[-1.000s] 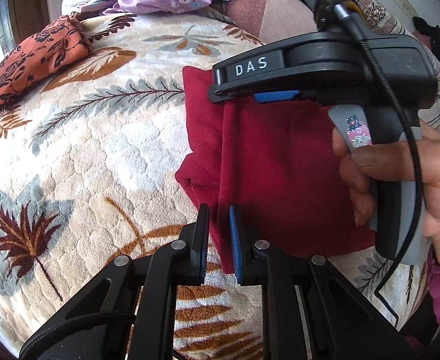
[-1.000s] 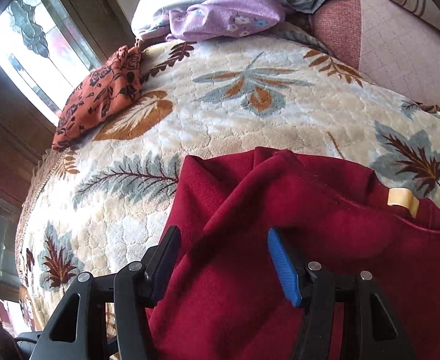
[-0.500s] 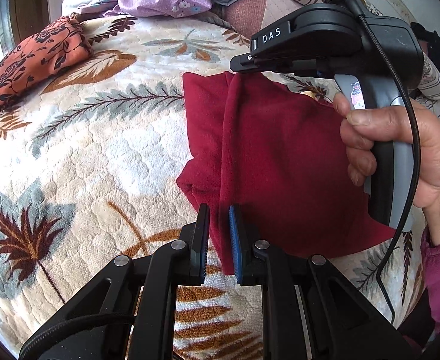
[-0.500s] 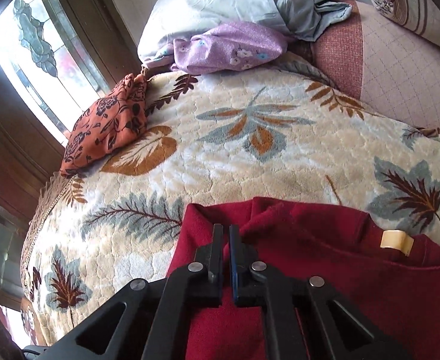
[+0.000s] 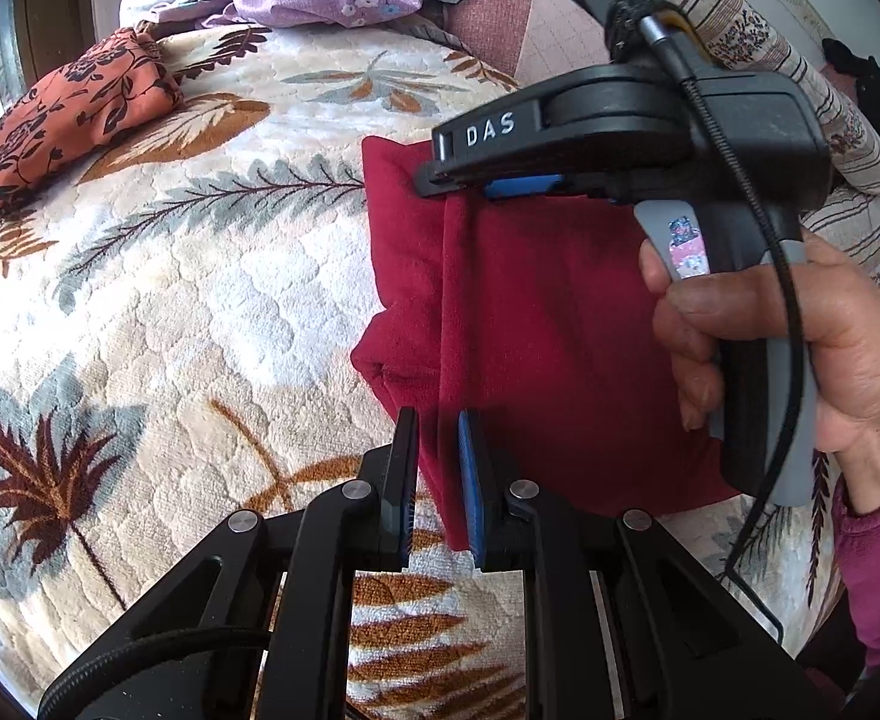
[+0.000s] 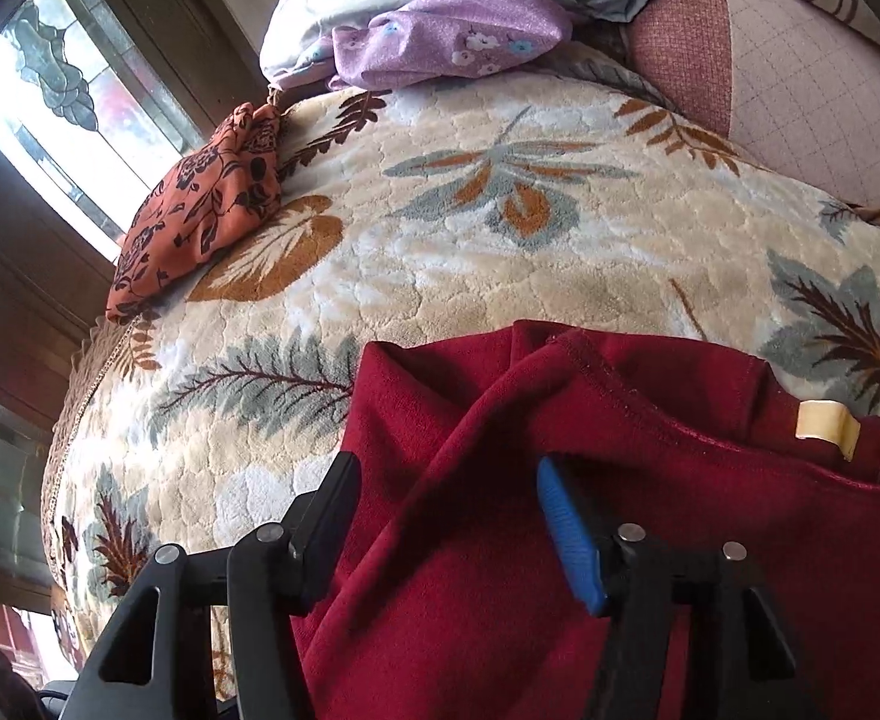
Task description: Fold small clothes
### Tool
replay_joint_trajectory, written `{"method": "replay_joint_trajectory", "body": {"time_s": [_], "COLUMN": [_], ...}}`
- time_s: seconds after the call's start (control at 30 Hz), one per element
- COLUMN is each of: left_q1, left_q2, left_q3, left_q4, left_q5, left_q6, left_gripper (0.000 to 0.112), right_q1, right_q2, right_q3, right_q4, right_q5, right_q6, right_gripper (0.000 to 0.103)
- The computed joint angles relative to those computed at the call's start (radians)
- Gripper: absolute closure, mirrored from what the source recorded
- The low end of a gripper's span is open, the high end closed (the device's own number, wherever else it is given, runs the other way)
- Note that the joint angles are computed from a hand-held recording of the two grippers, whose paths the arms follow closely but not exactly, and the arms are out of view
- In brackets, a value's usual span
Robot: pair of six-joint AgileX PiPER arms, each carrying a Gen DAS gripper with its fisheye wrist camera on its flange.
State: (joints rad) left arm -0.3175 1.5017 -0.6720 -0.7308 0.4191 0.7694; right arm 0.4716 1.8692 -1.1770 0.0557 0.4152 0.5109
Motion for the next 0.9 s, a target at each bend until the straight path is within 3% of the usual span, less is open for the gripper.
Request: {"method": "replay_joint_trajectory", "body": {"time_s": [0.07, 0.2, 0.37, 0.43, 0.53, 0.6, 0.63, 0.67, 0.77, 0.9], "left_q1": [0.011, 0.011, 0.006, 0.012, 0.015, 0.013, 0.014, 0.015, 0.012, 0.018], "left_q2": [-0.001, -0.001, 0.012, 0.008, 0.01, 0.013, 0.016, 0.018, 0.017, 0.023], "left_q3": [-0.003, -0.007, -0.017, -0.014, -0.015, -0.015, -0.018, -0.019, -0.017, -0.022], "left_q4": [-0.012, 0.003, 0.026, 0.028, 0.04, 0.051, 0.049, 0.049, 0.059, 0.07], "left_q5": [0.01, 0.0, -0.012, -0.014, -0.016, -0.018, -0.015, -0.013, -0.018, -0.017], "left_q6": [0.013, 0.004, -0.032, -0.032, -0.048, -0.062, -0.062, -0.064, -0.078, -0.098], "left_gripper": [0.099, 0.099, 0.099, 0.099, 0.099, 0.099, 0.099, 0.099, 0.099, 0.099], "right_q1": [0.019, 0.003, -0.008, -0.015, -0.022, -0.003, 0.008, 0.02, 0.045, 0.029], "right_q2": [0.025, -0.015, 0.055, 0.029, -0.032, -0.054, -0.062, -0.071, -0.079, -0.07], "right_q3": [-0.018, 0.002, -0.058, -0.011, 0.028, 0.019, 0.017, 0.022, 0.023, 0.041], "right_q4": [-0.109, -0.094, -0.06, 0.023, 0.105, 0.013, -0.031, -0.071, -0.131, 0.004], "right_q5": [0.002, -0.056, -0.018, -0.071, -0.075, -0.03, -0.016, -0.013, 0.014, -0.009], "right_q6": [0.093, 0.068, 0.04, -0.004, -0.052, 0.031, 0.069, 0.102, 0.146, 0.052], "right_gripper": [0.085, 0.102, 0.102, 0.102, 0.094, 0.067, 0.043, 0.037, 0.037, 0.037]}}
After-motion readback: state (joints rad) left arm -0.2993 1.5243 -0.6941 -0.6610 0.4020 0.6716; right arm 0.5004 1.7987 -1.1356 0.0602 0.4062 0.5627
